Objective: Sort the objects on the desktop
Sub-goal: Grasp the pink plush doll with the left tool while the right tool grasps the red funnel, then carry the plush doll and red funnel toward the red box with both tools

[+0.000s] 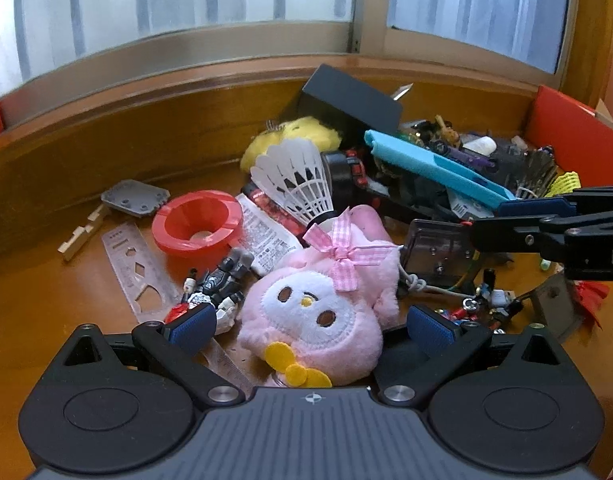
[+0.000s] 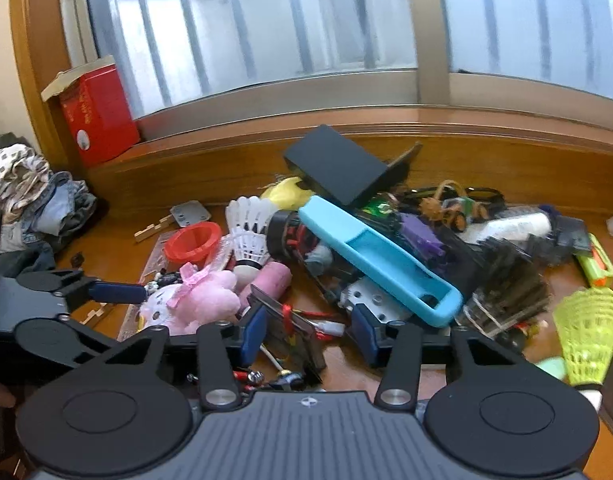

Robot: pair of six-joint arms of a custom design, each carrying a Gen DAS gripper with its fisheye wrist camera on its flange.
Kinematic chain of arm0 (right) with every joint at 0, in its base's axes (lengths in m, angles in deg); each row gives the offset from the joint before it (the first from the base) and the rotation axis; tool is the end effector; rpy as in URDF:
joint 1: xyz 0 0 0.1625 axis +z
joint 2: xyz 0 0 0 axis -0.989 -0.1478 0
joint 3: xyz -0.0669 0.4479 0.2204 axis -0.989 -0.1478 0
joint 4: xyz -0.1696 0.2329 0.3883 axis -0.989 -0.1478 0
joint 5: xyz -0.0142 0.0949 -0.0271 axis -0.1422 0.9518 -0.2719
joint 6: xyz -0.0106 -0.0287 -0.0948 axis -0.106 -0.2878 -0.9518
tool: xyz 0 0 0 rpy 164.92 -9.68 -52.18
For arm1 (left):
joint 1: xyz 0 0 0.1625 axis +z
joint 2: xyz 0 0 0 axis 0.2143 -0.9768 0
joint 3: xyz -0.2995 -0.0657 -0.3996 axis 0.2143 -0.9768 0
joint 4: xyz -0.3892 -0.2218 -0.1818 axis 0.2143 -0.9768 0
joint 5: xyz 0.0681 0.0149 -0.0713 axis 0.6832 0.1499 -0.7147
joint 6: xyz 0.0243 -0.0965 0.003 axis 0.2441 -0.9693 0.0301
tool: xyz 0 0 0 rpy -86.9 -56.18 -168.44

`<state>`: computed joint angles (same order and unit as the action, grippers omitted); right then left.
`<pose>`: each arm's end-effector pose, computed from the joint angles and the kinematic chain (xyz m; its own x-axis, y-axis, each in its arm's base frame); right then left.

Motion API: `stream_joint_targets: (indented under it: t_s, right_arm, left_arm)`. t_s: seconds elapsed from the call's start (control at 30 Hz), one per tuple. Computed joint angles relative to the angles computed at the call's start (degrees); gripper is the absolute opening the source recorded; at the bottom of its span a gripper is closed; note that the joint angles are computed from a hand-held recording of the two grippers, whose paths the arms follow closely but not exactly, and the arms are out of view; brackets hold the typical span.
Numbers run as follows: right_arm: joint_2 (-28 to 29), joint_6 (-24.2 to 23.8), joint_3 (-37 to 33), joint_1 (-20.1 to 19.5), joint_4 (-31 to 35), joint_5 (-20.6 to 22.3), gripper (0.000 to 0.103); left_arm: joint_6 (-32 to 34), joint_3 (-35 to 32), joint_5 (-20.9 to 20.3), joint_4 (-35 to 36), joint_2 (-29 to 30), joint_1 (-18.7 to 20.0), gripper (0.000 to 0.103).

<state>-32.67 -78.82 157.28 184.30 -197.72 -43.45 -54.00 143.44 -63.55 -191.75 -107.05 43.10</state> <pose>0.1982 -0.5285 0.2016 -0.8244 0.1119 0.5548 -0.3941 0.5900 -0.7047 -0.2276 -0.6375 0.1235 -0.5271 0.6897 -0.4965 0.8365 0.5239 -0.1604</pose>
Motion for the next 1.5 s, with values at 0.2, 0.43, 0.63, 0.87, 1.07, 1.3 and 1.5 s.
stream_joint_targets:
  t_s: [0.2, 0.43, 0.63, 0.87, 1.07, 1.3, 1.5]
  right_arm:
    - [0.61, -1.83, -1.97, -0.32, 3.57, 1.74, 0.050]
    - [0.90, -1.99, -2.51, 0.33, 1.76, 0.20, 0.052]
    - [4.00, -12.64, -8.31, 2.66, 4.68, 0.50, 0.052]
    - [9.41, -15.31, -19.89, 2.25, 15.53, 3.75, 0.072]
    - [15.68, -12.43, -31.04, 1.89, 28.47, 0.47, 0.076]
    - [22.01, -16.46, -37.04, 2.20, 29.86, -6.00, 0.081]
    - [21.86, -12.54, -36.12, 2.11, 27.32, -5.30, 0.067]
  left_arm:
    - [3.54, -1.53, 1.11, -0.02, 1.73, 0.04, 0.103]
    - [3.63, -2.43, -1.53, 2.09, 1.97, 1.28, 0.093]
    - [3.44, -1.10, -5.77, 0.08, 0.29, 2.52, 0.068]
    - [5.96, 1.09, -8.59, -2.39, -3.12, 4.37, 0.067]
    - [4.69, 2.49, -5.27, -3.56, -5.92, 5.79, 0.067]
    - [3.04, 3.26, -4.31, -3.32, -9.26, 7.31, 0.067]
    - [4.35, 3.51, -5.80, -2.69, -10.85, 8.20, 0.068]
